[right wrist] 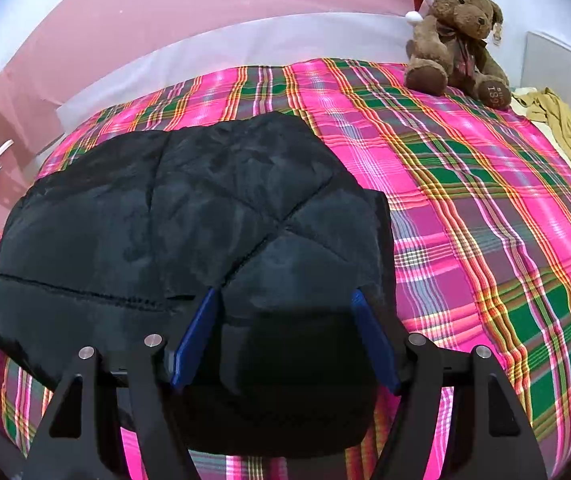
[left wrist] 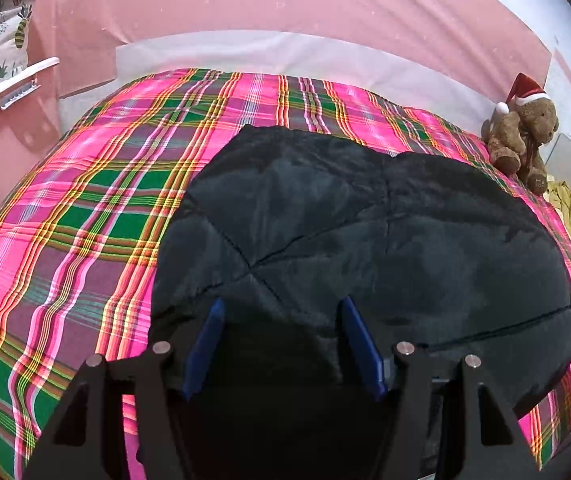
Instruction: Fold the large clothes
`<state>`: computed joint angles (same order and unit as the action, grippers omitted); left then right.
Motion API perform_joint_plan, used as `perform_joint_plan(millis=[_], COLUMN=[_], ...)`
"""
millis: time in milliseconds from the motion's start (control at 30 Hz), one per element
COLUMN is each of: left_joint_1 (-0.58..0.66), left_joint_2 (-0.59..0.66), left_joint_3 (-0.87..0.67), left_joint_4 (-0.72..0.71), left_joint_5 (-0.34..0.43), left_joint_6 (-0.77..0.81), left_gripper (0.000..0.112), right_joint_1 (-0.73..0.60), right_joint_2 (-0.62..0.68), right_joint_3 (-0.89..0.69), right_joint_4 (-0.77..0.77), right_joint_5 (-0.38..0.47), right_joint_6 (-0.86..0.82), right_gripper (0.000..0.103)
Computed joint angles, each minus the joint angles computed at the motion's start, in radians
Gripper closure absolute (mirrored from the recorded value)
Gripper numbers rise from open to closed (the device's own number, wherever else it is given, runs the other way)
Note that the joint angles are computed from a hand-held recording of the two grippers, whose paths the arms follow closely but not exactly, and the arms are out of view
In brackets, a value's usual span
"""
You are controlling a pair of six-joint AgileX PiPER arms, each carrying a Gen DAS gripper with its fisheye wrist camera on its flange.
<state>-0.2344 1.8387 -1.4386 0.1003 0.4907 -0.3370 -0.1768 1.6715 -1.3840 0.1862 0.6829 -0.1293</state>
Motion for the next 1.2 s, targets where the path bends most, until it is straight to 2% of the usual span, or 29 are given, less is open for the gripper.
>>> perform_joint_plan(millis=[133, 200, 567, 867, 1067, 1200], left_joint_1=[0.004, 0.014, 0.007, 0.021, 0.049, 0.095], left_joint_2=[0.017, 0.014, -0.049, -0.044, -0.015, 0.004], left_joint_3=[-0.017, -0.017, 0.028, 0.007, -0.023, -0.024], left_joint_4=[0.026, -0.013, 0.044, 0.065, -0.003, -0.134], left_joint_5=[0.023, 0.028, 0.018, 0.027, 0.015, -0.010], left_joint_6=[-0.033, 0.001, -0.057, -0.072, 0.004, 0.109], left_gripper=[0.031, 0.031, 0.032, 0.033, 0.033, 0.032], right_joint_1=[0.001, 0.000, -0.038, -0.078, -0.103, -0.126], right_joint_2=[-0.002, -0.006, -0.066, -0.042, -0.003, 0.027], right_joint_3=[-0.001, -0.003, 0.011, -0.010, -0.032, -0.037], right_joint_4=[-0.005, -0.005, 0.073, 0.117, 0.144, 0.204], right_joint_5=[0.000, 0.004, 0.022, 0.020, 0.037, 0.056], right_joint_6=[0.002, 0.005, -0.054, -0.084, -0.099, -0.140], right_gripper=[0.034, 0.034, 0.034, 0.034, 0.034, 0.032])
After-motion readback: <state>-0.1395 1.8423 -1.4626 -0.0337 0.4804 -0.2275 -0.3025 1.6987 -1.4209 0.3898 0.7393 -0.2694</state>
